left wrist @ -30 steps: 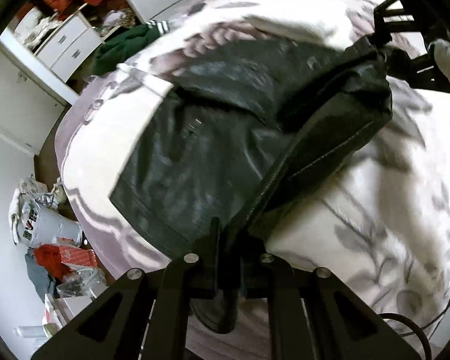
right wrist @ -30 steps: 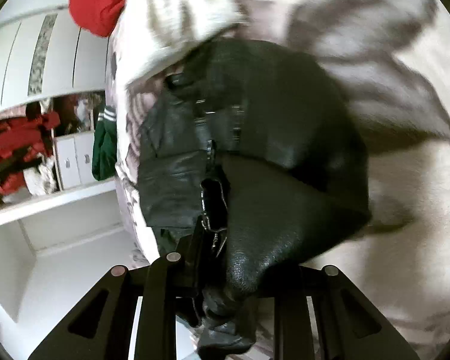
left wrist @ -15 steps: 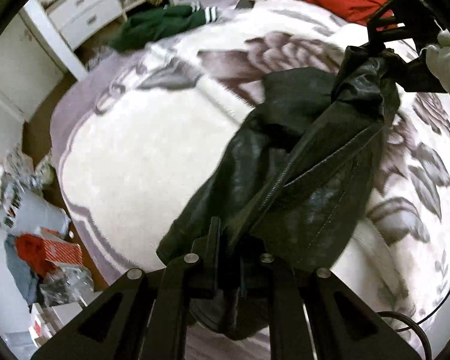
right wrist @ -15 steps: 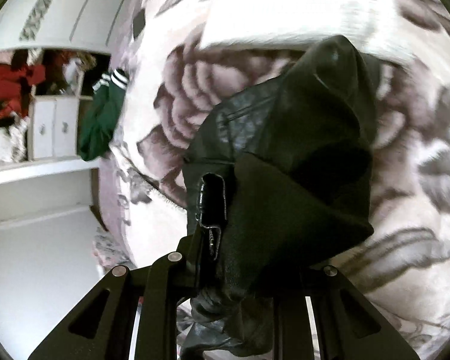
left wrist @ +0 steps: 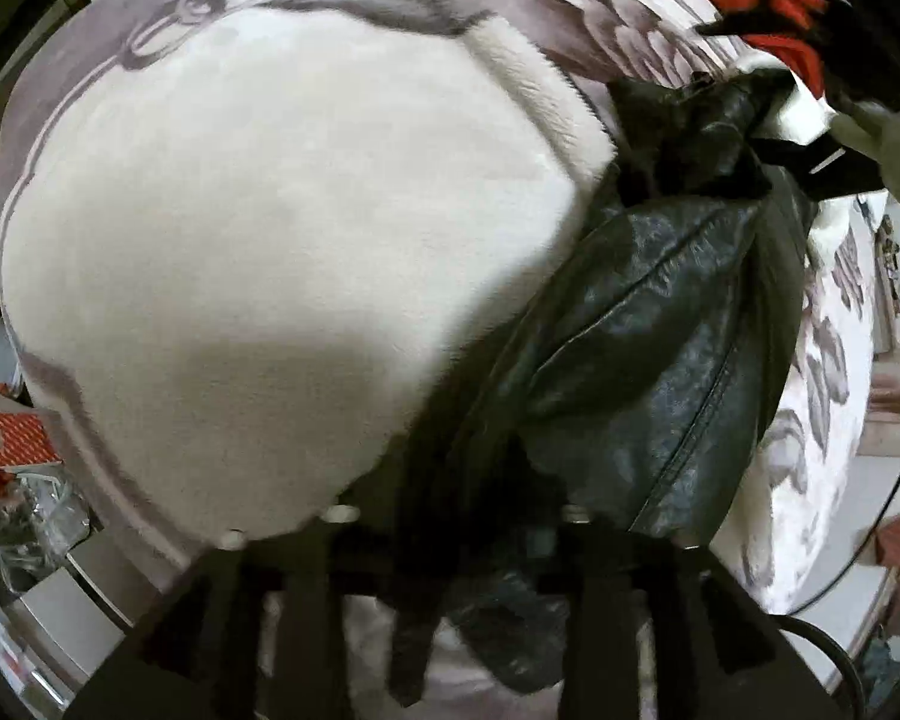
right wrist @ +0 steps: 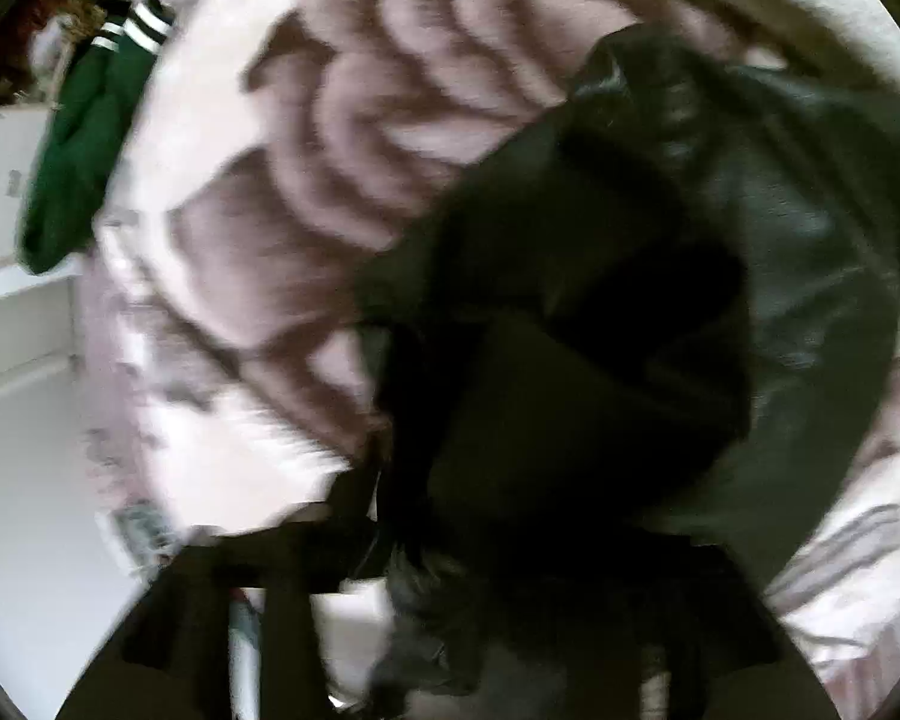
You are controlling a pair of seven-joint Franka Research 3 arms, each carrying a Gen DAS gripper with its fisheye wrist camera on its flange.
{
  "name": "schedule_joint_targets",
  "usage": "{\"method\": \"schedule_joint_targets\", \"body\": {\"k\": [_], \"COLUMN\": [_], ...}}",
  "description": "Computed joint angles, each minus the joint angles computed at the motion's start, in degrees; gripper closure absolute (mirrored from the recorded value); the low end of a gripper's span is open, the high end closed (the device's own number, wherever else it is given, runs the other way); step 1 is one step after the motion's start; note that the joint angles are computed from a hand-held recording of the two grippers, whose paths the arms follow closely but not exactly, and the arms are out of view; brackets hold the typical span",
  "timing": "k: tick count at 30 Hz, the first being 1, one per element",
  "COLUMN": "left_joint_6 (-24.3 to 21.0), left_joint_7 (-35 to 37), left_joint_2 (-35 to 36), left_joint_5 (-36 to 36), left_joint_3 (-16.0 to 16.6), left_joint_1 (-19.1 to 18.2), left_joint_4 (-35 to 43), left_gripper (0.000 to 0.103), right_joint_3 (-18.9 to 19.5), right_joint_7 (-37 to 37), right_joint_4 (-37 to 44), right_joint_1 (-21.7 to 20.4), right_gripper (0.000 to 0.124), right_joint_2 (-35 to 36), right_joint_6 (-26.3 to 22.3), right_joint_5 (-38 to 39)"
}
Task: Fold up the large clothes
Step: 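Lift the hem with both tools and fold it toward the collar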
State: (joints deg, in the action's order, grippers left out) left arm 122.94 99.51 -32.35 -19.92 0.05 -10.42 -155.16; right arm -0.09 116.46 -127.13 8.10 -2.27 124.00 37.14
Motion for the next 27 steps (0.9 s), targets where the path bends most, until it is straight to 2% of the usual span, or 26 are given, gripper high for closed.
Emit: {"method": "schedule_joint_targets", "body": {"k": [1, 2, 3, 4, 5, 6, 9, 11, 12, 13, 15, 17, 18, 19, 21, 22, 23, 25, 27], "left_joint_6": [-0.97, -1.85, -2.29, -2.58, -2.61, -2.22, 1.44, 4.19, 5.46, 6.66, 10.21, 12.63, 13.34, 13.62, 13.62, 13.27, 12.88, 12.19, 11.94], "left_joint_7": [0.45, 0.78, 1.07, 1.46, 1.67, 1.11, -1.07, -2.53, -3.54, -4.91, -7.08, -12.25, -16.67, -20.84, -25.06, -26.62, -27.29, -28.03, -28.71], "left_joint_2": [0.19, 0.41, 0.36, 0.25, 0.03, -0.16, -0.19, 0.03, 0.47, 0.83, 1.68, 2.65, 3.04, 3.33, 3.66, 4.09, 4.11, 4.31, 4.64], "left_joint_5": [0.86, 2.15, 3.05, 3.32, 3.92, 5.23, 10.07, 13.11, 14.84, 16.63, 20.05, 26.61, 32.3, 37.68, 42.42, 43.48, 43.79, 43.62, 43.43], "left_joint_3": [0.37, 0.62, 0.87, 1.18, 1.29, 0.7, -1.96, -3.71, -4.74, -5.81, -6.82, -9.92, -12.84, -15.46, -16.69, -16.72, -16.12, -14.6, -13.37], "left_joint_1": [0.47, 1.27, 2.03, 2.48, 3.07, 3.78, 4.77, 4.14, 3.81, 3.51, 3.48, 4.8, 6.52, 8.15, 8.68, 8.39, 7.71, 5.86, 3.91], "left_joint_4": [0.57, 1.19, 1.64, 2.04, 2.36, 2.71, 3.07, 2.81, 2.7, 2.4, 0.94, 0.29, 0.01, -0.17, -0.25, -0.05, -0.15, -0.3, -0.78], "left_gripper": [0.035, 0.026, 0.021, 0.021, 0.02, 0.021, 0.021, 0.02, 0.02, 0.02, 0.02, 0.02, 0.02, 0.02, 0.02, 0.02, 0.02, 0.02, 0.02], "right_joint_3": [-0.42, -0.91, -1.61, -3.17, -3.43, -3.6, -2.03, 0.12, 0.32, 0.15, -0.36, -0.39, -0.65, -1.57, -2.81, -2.56, -1.74, 0.5, 0.75], "right_joint_7": [-2.63, -4.54, -7.53, -12.0, -13.55, -13.26, -6.87, -2.27, -1.7, -2.29, -7.2, -10.45, -10.87, -11.74, -13.07, -11.86, -8.55, 2.2, 6.52], "right_joint_4": [-1.39, -2.66, -4.66, -7.65, -9.59, -11.21, -14.35, -15.53, -15.25, -14.54, -13.96, -12.24, -12.16, -13.15, -16.98, -19.46, -21.08, -22.88, -23.34], "right_joint_1": [-0.21, -0.42, -0.61, -0.22, -0.87, -1.32, -3.46, -4.43, -4.01, -2.98, 0.28, 1.42, 1.51, 1.34, 0.55, -0.13, -1.21, -4.52, -6.1], "right_gripper": [0.04, 0.04, 0.04, 0.04, 0.04, 0.04, 0.04, 0.058, 0.089, 0.106, 0.106, 0.106, 0.106, 0.106, 0.106, 0.103, 0.098, 0.074, 0.074], "right_joint_2": [-1.62, -3.13, -5.17, -7.98, -10.2, -12.52, -18.64, -20.83, -20.34, -18.54, -14.4, -10.18, -8.69, -8.54, -11.85, -15.13, -18.09, -23.7, -27.1], "right_joint_6": [1.09, 1.74, 2.65, 4.0, 4.53, 5.26, 5.94, 5.08, 3.81, 2.78, 4.46, 4.44, 5.17, 5.92, 8.25, 9.93, 10.54, 7.79, 4.23], "right_joint_5": [3.69, 6.82, 11.17, 18.37, 21.55, 21.32, 8.91, -0.59, -2.91, -3.41, 0.85, 1.21, 2.78, 6.8, 13.03, 12.59, 9.02, -2.05, -8.12]}}
